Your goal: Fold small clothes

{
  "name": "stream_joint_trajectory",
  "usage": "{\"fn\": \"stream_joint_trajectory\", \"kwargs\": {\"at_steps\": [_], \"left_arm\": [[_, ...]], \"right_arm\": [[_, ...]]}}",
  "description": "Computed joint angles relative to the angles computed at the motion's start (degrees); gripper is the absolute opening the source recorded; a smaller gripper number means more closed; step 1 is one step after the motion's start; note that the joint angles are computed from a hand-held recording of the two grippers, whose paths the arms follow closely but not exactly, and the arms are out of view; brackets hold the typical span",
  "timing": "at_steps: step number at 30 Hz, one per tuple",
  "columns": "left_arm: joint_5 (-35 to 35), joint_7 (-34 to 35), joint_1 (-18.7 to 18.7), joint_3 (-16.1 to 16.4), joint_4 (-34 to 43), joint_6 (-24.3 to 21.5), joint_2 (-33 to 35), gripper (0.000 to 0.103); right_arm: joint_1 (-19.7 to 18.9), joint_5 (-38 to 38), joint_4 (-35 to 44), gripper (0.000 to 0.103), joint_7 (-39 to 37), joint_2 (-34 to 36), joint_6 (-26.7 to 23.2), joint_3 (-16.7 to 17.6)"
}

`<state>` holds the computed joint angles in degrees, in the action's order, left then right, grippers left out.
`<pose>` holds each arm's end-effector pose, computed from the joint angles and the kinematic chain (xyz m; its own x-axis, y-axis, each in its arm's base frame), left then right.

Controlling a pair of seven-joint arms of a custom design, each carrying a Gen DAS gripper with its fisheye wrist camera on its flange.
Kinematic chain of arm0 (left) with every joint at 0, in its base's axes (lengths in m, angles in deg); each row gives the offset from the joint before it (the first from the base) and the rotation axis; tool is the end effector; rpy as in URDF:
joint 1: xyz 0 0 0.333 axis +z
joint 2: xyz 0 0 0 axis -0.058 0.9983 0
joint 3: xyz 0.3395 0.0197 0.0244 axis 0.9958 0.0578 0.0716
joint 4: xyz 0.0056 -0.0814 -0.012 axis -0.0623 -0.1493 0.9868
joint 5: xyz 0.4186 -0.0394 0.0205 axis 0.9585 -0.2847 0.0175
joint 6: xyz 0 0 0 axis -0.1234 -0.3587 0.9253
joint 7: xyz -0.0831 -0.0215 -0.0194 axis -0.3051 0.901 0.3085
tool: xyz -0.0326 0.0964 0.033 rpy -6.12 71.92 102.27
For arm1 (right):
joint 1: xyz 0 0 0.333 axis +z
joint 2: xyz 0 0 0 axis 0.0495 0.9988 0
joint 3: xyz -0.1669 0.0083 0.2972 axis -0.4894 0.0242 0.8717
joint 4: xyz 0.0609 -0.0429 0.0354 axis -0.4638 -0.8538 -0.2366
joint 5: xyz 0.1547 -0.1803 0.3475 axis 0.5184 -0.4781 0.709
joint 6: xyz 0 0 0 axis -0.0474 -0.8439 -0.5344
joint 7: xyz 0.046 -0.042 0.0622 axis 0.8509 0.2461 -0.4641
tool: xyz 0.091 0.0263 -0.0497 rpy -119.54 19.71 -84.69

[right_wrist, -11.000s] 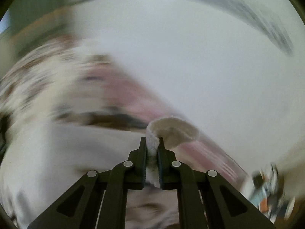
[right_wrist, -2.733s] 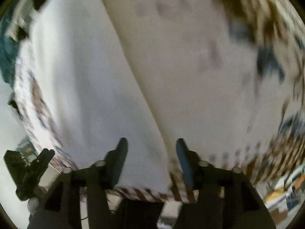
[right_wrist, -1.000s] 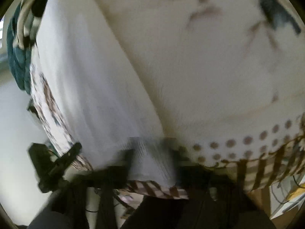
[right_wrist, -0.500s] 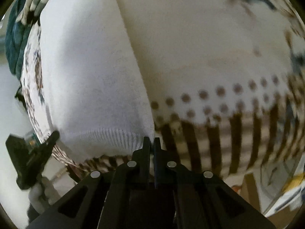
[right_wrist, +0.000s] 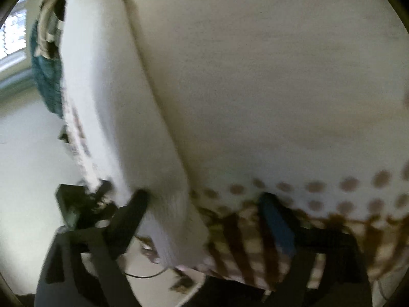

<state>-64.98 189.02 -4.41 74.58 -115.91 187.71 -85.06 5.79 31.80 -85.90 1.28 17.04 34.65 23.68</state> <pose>0.5049 -0.0912 0.3186 0.1452 -0.7840 0.6036 -0.9892 -0.1266 0.0736 0.3888 0.0205 0.2871 -0.5374 -0.5480 -0.6410 -0.8417 0.3952 0.3678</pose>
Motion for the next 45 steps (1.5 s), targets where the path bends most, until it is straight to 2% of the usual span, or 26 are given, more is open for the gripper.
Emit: {"fn": "stream_joint_trajectory", "kwargs": {"at_steps": [1,2,3,4,6,7,10,16,19,23,26,28,30,31,32,33,34,35,37,39,42,45], "left_arm": [[1.4,-0.3,-0.3,-0.2,-0.1,-0.4,-0.5,0.030],[1.5,-0.2,-0.4,-0.3,-0.1,-0.9,-0.6,0.019],[0.7,-0.1,-0.4,-0.2,-0.6,-0.8,-1.2,0.018],[0.6,-0.2,-0.4,0.0,-0.6,-0.8,-1.4,0.017],[0.2,-0.7,-0.3,0.4,-1.0,-0.9,-2.0,0.014],[-0.2,-0.9,-0.1,0.7,-1.3,-1.1,-2.4,0.014],[-1.0,-1.7,0.4,1.8,-1.9,-3.0,-4.4,0.012],[-0.8,-5.5,0.9,3.7,1.7,-7.9,-6.9,0.011],[-3.8,-7.0,0.8,3.6,6.5,-7.5,-4.7,0.011],[-10.0,-7.2,1.9,2.8,16.2,-5.8,2.8,0.011],[-12.7,-9.1,2.9,0.2,26.4,-2.4,11.7,0.012],[-11.7,-11.9,3.0,-1.5,34.8,0.0,18.7,0.013],[-12.9,-12.8,4.1,-3.1,42.1,1.1,24.8,0.023],[-13.6,-12.8,4.8,-4.0,46.2,1.4,28.0,0.027],[-14.1,-12.4,5.6,-4.9,49.5,1.7,30.5,0.039],[-13.6,-12.7,5.8,-5.4,51.3,2.8,31.7,0.055],[-13.4,-12.5,6.1,-5.9,52.4,4.5,32.4,0.057],[-13.9,-11.2,6.9,-6.8,53.1,5.6,32.9,0.057],[-8.7,-11.7,6.8,-6.5,54.0,5.7,33.1,0.061],[-1.2,-12.0,5.9,-5.8,54.9,4.4,33.5,0.061],[12.8,-11.1,2.8,-4.5,59.8,-0.4,36.5,0.061],[23.2,-10.9,0.0,-4.2,65.4,-4.2,40.3,0.058]], "right_arm": [[0.6,2.5,0.2,0.095,-1.5,0.5,-0.2,0.0],[1.7,5.4,0.5,0.094,-2.7,1.6,0.7,0.8],[2.3,7.4,0.4,0.093,-3.7,1.7,0.8,1.1],[1.9,7.0,0.2,0.088,-4.0,1.5,0.1,0.7],[1.9,4.5,0.3,0.044,-2.6,1.8,0.2,1.3],[1.9,3.9,0.2,0.016,-1.7,1.8,0.1,1.4],[2.3,6.1,-1.4,0.011,-1.2,-0.6,1.3,1.5],[2.8,7.5,0.1,0.010,-1.2,-5.9,-0.3,0.1],[2.9,8.4,4.8,0.010,-2.5,-5.0,-0.7,-0.5],[2.7,13.1,14.7,0.010,-4.4,2.1,0.0,-1.0],[1.5,14.4,25.7,0.010,-4.3,11.1,3.0,-0.2],[0.5,15.6,33.4,0.010,-3.4,17.7,4.4,0.8],[-0.9,16.4,42.2,0.011,-1.5,25.0,6.0,2.0],[-1.4,15.8,46.9,0.015,0.2,28.7,7.4,2.6],[-1.5,14.1,51.0,0.019,2.5,31.8,9.0,2.9],[-3.4,12.7,55.0,0.022,4.0,34.9,11.0,5.2],[-4.2,11.9,56.9,0.034,4.6,36.4,10.8,5.6],[-3.9,11.9,56.9,0.050,4.0,36.2,9.7,4.0],[-4.8,9.4,56.8,0.064,3.8,35.8,11.0,4.8],[-4.4,3.1,55.8,0.064,6.2,34.9,12.0,4.8],[-3.6,-6.8,55.2,0.065,10.6,34.7,13.1,4.6],[-3.9,-12.4,53.3,0.065,12.5,34.5,13.6,5.0]]}}
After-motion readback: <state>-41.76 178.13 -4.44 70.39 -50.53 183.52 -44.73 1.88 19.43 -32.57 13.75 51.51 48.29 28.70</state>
